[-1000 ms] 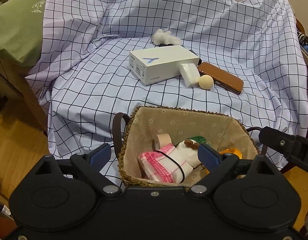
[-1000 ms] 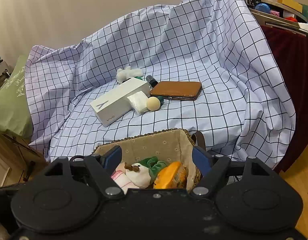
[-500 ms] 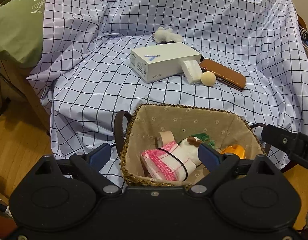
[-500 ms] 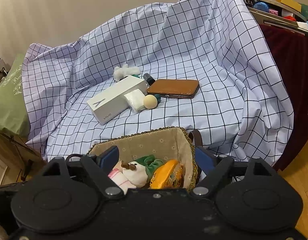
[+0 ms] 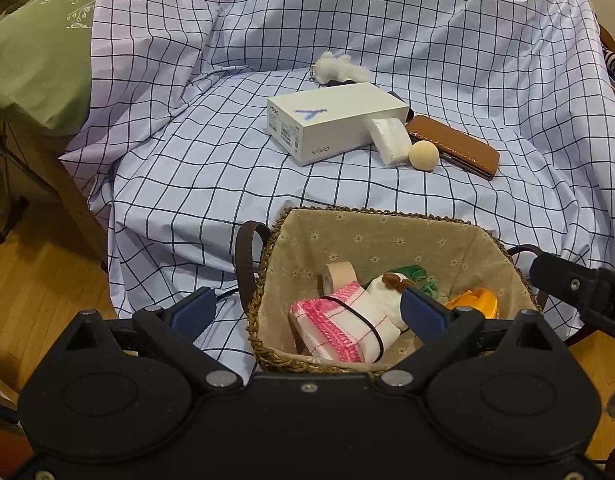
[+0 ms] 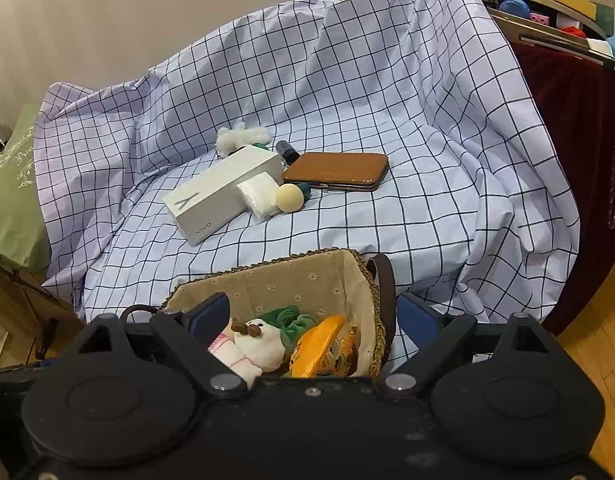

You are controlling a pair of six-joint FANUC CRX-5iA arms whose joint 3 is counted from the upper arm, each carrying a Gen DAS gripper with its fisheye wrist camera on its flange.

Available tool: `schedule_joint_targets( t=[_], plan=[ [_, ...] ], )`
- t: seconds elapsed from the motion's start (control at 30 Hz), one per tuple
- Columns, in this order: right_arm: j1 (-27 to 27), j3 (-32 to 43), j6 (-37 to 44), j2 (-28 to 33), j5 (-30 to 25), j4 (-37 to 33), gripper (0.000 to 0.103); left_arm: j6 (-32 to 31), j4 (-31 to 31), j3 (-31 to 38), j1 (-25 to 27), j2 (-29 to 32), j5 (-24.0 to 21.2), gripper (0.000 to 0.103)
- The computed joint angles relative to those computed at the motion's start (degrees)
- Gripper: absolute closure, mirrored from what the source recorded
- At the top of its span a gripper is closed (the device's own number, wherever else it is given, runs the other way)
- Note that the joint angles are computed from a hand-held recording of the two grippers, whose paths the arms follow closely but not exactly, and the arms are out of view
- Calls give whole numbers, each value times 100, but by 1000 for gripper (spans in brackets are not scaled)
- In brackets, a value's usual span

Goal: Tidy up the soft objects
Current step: 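Withdraw both tools from the basket toward the items on the sheet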

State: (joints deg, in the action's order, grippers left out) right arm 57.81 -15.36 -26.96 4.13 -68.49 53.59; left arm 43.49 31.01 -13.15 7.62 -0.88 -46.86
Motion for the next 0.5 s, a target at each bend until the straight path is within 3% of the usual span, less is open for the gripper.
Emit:
schedule_joint_targets(
  t=[0.23,0.5],
  plan=[
    [-7,37,72,26,-90,-28,1,39,-40,-54,-12,-60,185,7],
    [-55,15,165,-8,-138,-92,0,-74,114,-159,-19,-122,339,7]
  ],
)
